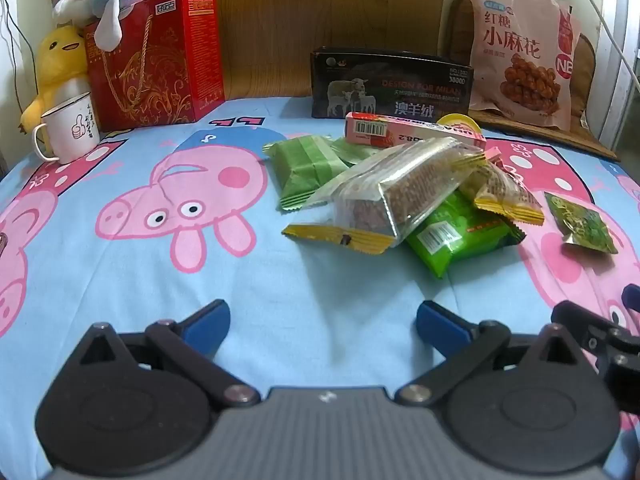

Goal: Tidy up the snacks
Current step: 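Move the right gripper toward the white wafer pack, then grasp the white wafer pack with the right gripper and lift it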

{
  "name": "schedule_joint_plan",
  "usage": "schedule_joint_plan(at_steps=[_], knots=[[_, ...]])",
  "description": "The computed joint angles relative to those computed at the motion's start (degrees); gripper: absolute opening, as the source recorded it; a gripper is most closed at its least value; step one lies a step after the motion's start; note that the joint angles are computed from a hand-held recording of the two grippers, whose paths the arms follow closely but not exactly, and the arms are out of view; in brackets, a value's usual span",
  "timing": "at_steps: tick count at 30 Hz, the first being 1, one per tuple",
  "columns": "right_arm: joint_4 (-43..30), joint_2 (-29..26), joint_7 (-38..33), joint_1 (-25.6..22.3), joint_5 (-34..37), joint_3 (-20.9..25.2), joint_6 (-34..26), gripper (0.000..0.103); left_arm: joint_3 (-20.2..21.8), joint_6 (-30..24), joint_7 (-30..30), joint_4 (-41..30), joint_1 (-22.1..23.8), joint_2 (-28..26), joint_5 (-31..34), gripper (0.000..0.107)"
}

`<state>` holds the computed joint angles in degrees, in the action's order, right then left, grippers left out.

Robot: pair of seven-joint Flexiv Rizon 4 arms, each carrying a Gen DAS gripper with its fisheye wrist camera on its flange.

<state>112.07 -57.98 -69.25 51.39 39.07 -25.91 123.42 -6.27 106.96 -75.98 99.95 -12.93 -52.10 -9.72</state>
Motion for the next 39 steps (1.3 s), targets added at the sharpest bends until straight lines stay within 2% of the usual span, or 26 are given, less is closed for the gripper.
schedule_joint_plan(at_steps=[12,16,19,21,24,26,28,32,33,35,36,39], knots=[[-0.4,-0.4,0.1,-0.6,-0.6,0.0,-0.2,0.103,0.0,0.3,-0.3,-0.2,0.0,-0.1,0.0,0.103],[0.0,-0.2,0.2,0.1,-0.3,-0.2,-0.1,0.103,-2.1,1.1,0.1,0.5,1.9,-0.1,1.7,0.103],[0.8,0.7,-0.2,-3.0,-2.8,3.2,2.8,0.103,-9.2,3.9,1.2,2.5,9.4,-0.9,8.0,0.103],[2.6,2.1,-1.1,-7.7,-7.0,8.2,7.3,0.103,-14.6,5.9,1.7,3.7,15.4,-2.3,13.3,0.103],[5.2,3.7,-2.0,-14.7,-13.1,14.8,12.5,0.103,-18.1,7.4,3.2,4.5,20.2,-3.9,19.6,0.103],[6.1,5.1,-4.0,-16.5,-15.0,16.2,11.4,0.103,-20.1,7.4,3.8,5.2,23.0,-4.3,22.2,0.103],[7.4,7.2,-5.8,-18.6,-18.0,17.6,9.8,0.103,-24.6,5.5,3.9,5.7,27.9,-5.1,24.7,0.103],[7.8,9.7,-8.4,-23.0,-24.3,20.4,10.7,0.078,-36.6,2.4,5.9,5.3,38.2,-9.7,27.9,0.099],[7.2,10.1,-8.7,-24.7,-26.7,21.4,10.8,0.067,-39.8,0.8,6.6,4.7,40.3,-11.4,28.0,0.095],[5.5,10.6,-8.1,-28.6,-31.9,23.9,10.3,0.053,-44.3,-2.4,8.0,3.8,42.8,-13.9,26.4,0.087],[4.1,10.5,-7.2,-31.3,-35.5,25.7,10.4,0.049,-46.4,-4.2,8.7,3.5,43.8,-15.3,25.2,0.080],[-1.7,8.7,-3.0,-37.2,-43.7,29.1,9.3,0.047,-51.2,-10.1,9.7,1.9,45.6,-19.1,20.3,0.065]])
